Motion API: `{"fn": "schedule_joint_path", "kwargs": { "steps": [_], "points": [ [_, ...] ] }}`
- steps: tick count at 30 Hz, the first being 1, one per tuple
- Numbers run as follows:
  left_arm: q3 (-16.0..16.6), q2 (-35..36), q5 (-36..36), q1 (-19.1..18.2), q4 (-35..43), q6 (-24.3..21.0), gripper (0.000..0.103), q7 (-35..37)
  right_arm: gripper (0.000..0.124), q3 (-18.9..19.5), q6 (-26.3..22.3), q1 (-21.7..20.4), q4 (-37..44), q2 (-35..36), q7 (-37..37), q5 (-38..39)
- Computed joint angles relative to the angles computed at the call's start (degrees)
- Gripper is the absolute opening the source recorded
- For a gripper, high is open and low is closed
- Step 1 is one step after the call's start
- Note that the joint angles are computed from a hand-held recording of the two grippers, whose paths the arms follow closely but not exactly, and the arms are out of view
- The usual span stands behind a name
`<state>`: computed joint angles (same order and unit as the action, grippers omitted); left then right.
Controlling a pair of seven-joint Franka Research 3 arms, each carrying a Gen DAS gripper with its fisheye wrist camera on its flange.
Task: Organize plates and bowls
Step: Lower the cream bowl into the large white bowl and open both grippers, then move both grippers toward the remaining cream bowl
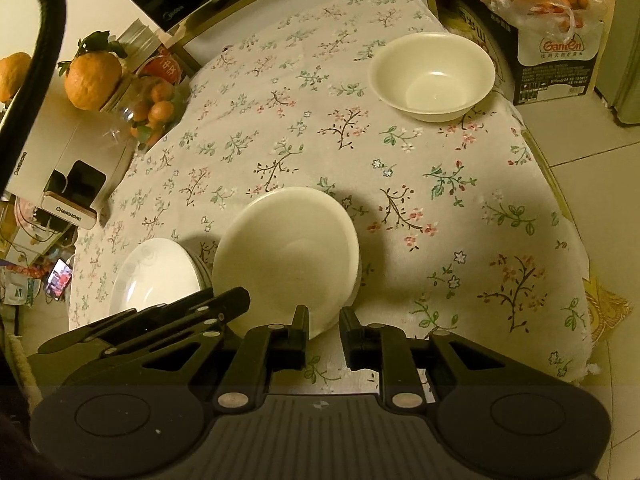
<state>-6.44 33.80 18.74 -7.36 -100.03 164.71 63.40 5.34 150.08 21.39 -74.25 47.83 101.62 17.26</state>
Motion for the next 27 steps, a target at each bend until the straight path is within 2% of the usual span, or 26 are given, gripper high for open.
{"fn": "schedule_joint_path", "kwargs": {
  "steps": [6,11,19,22,24,27],
  "points": [
    [3.5,-0.7,3.7,-2.7,-0.5,2.6,0.024,-3.3,0.019,-1.8,1.9,1.4,-1.0,-0.7,0.9,-2.1],
    [3.9,-0.7,4.9,-2.8,0.0,3.0,0.025,-4.8,0.021,-4.6,3.9,3.5,-1.9,-1.2,3.1,-5.9],
    [6.6,-0.1,8.3,-4.8,1.4,5.6,0.028,-8.5,0.03,-10.5,7.1,7.6,-3.0,-1.7,8.5,-14.2],
    [6.5,0.6,8.8,-4.7,2.8,6.0,0.029,-8.9,0.034,-13.1,7.8,9.2,-3.1,-1.6,11.3,-17.6],
    [5.4,1.3,8.4,-3.8,4.1,5.9,0.032,-7.9,0.036,-14.6,8.4,10.1,-3.1,-1.7,13.1,-19.7],
    [4.9,2.4,7.9,-3.7,6.1,5.7,0.035,-7.3,0.04,-15.1,8.6,10.1,-2.7,-1.5,14.8,-21.4]
  ]
}}
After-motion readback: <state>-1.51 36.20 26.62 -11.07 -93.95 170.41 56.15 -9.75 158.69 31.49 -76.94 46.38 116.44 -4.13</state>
